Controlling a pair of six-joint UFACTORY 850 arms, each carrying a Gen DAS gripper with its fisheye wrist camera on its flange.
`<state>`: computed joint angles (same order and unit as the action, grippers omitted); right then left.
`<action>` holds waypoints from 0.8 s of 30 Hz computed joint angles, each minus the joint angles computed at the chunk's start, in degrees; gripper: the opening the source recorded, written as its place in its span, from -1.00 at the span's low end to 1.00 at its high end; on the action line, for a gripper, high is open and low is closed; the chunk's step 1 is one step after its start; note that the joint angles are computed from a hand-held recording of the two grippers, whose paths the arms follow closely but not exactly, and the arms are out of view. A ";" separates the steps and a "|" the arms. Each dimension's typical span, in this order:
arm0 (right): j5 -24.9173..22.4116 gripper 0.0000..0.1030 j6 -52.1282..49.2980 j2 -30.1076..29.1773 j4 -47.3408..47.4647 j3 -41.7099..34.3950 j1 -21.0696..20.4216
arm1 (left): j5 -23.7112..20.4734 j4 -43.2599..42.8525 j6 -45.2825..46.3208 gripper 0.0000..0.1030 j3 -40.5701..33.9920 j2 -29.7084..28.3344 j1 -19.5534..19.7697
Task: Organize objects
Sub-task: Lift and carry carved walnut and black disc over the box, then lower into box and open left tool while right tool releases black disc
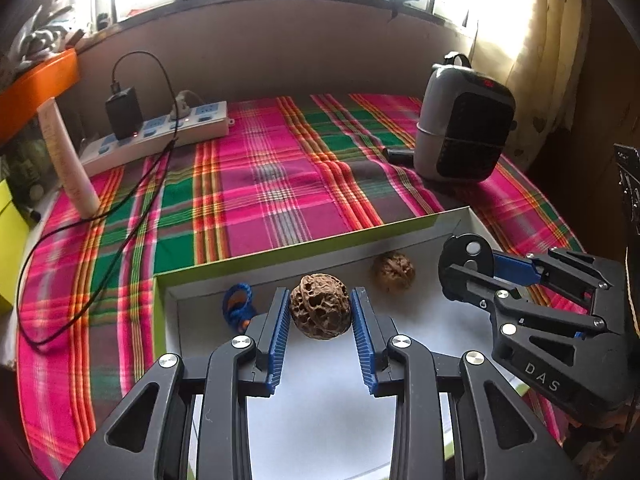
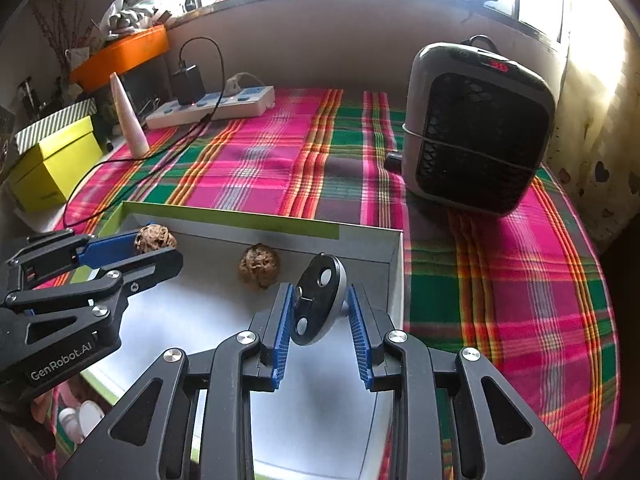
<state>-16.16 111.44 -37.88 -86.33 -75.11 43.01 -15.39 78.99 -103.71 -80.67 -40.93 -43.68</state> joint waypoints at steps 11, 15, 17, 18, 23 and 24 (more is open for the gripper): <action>2.22 -0.44 -4.16 -1.38 3.48 -1.78 -0.91 | 1.37 -15.75 15.70 -0.44 -4.52 -3.30 1.24; 2.53 -0.44 -7.46 -1.88 6.08 -2.59 -0.90 | 1.14 -19.17 19.05 -0.44 -5.33 -3.77 1.40; 2.67 -0.44 -9.36 -2.23 7.75 -3.07 -0.93 | 0.90 -20.16 20.14 -0.44 -5.66 -3.96 1.38; 2.71 -0.44 -10.05 -2.38 8.40 -3.26 -0.93 | 0.69 -20.95 20.95 -0.44 -5.95 -4.14 1.42; 2.70 -0.44 -13.11 -2.74 11.13 -3.92 -1.03 | 0.04 -25.19 25.62 -0.44 -6.98 -4.81 1.48; 2.70 -0.44 -13.30 -2.81 11.31 -4.00 -1.05 | 0.05 -25.33 25.76 -0.44 -6.98 -4.82 1.50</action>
<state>-13.46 98.14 -40.69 -75.02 -79.11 41.96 -15.34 53.66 -77.95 -87.65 -45.74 -42.17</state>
